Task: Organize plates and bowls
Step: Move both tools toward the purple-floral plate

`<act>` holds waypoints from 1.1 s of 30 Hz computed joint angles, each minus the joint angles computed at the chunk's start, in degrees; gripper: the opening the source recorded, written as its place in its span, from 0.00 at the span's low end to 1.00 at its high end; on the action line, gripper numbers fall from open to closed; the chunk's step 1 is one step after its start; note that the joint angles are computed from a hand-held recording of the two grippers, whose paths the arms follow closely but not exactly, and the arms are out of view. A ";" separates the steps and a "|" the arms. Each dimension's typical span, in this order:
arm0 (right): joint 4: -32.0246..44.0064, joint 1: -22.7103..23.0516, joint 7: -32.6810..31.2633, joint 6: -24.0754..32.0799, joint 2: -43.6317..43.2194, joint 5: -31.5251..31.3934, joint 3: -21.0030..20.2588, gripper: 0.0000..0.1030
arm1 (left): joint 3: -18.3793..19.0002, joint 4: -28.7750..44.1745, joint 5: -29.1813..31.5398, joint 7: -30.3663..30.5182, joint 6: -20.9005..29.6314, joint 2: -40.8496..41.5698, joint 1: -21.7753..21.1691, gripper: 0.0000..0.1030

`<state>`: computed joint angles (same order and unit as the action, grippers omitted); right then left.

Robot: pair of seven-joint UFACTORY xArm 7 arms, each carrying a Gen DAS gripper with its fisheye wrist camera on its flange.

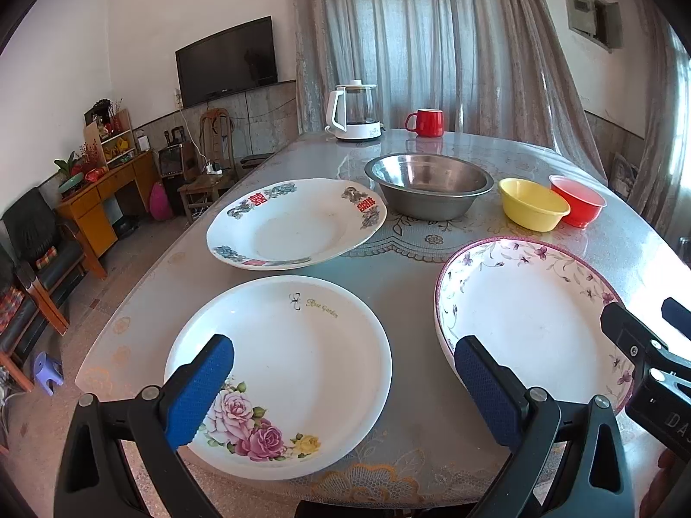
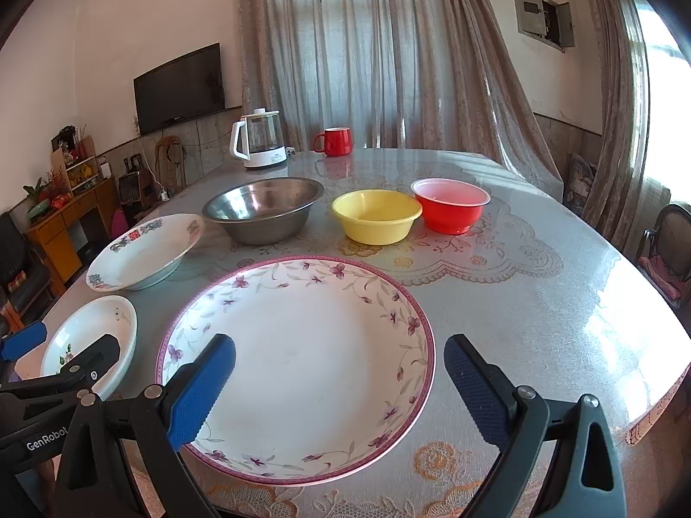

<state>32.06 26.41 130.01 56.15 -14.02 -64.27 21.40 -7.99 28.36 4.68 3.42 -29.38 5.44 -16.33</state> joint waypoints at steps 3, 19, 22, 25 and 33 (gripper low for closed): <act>-0.32 -0.10 0.25 -0.06 -0.18 -0.23 -0.10 0.96 | -0.03 0.37 -0.62 0.56 0.37 0.32 -0.28 1.00; -1.27 -1.15 0.45 -1.31 -0.85 -0.08 -0.17 0.96 | -0.07 0.85 -0.97 1.00 1.13 0.73 -0.48 1.00; -1.41 -1.08 0.51 -1.30 -1.09 0.19 -0.18 0.96 | -0.08 0.84 -0.69 0.84 1.17 0.70 -0.36 1.00; -1.63 -1.04 0.49 -1.00 -1.49 0.49 -0.01 0.96 | -0.15 0.78 0.47 0.18 1.05 0.64 0.03 1.00; -2.15 -1.28 0.45 -1.45 -2.11 0.90 0.17 0.96 | -0.32 0.69 4.05 -2.05 1.38 0.32 0.97 1.00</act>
<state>29.91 25.13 130.47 54.70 -16.13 -63.37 21.57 -8.31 29.05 8.72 1.37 -27.99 5.76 -15.36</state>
